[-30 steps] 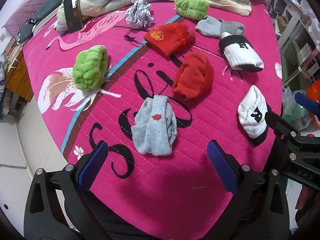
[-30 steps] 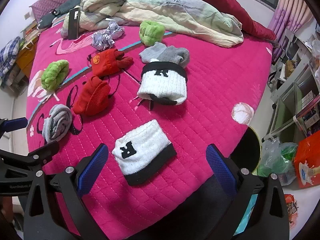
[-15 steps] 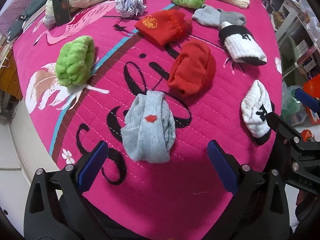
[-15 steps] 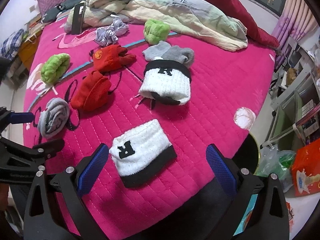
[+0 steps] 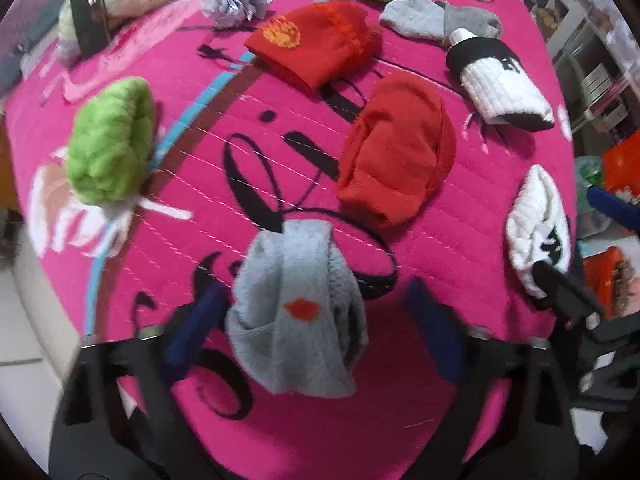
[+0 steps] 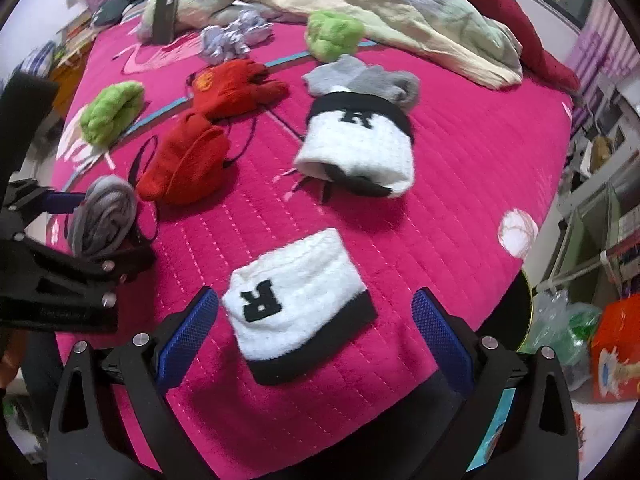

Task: Collect trash
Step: 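Grasp the grey sock with the left gripper while the right gripper grasps the white R sock, then carry both held socks over the black trash bin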

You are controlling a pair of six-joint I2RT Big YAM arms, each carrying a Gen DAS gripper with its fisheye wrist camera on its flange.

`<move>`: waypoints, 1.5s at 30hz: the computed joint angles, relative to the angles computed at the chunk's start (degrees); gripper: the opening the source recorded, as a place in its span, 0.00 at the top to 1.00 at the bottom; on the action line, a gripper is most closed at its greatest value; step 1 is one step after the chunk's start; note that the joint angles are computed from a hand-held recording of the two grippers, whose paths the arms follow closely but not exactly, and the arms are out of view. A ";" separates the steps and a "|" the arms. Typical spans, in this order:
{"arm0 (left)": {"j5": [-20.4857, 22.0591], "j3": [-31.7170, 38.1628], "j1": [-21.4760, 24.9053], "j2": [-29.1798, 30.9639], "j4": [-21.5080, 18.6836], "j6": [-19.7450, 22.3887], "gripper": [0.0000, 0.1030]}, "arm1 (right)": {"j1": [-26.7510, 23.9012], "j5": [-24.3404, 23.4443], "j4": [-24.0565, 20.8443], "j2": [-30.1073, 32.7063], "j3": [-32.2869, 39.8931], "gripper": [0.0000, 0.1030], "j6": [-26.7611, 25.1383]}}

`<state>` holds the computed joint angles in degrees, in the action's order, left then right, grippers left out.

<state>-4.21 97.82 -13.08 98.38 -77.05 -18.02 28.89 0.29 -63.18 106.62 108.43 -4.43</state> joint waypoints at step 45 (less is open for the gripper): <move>-3.48 24.74 -15.10 11.78 -11.94 -3.88 0.65 | -12.73 -14.28 -3.73 -4.67 -3.25 0.54 -11.15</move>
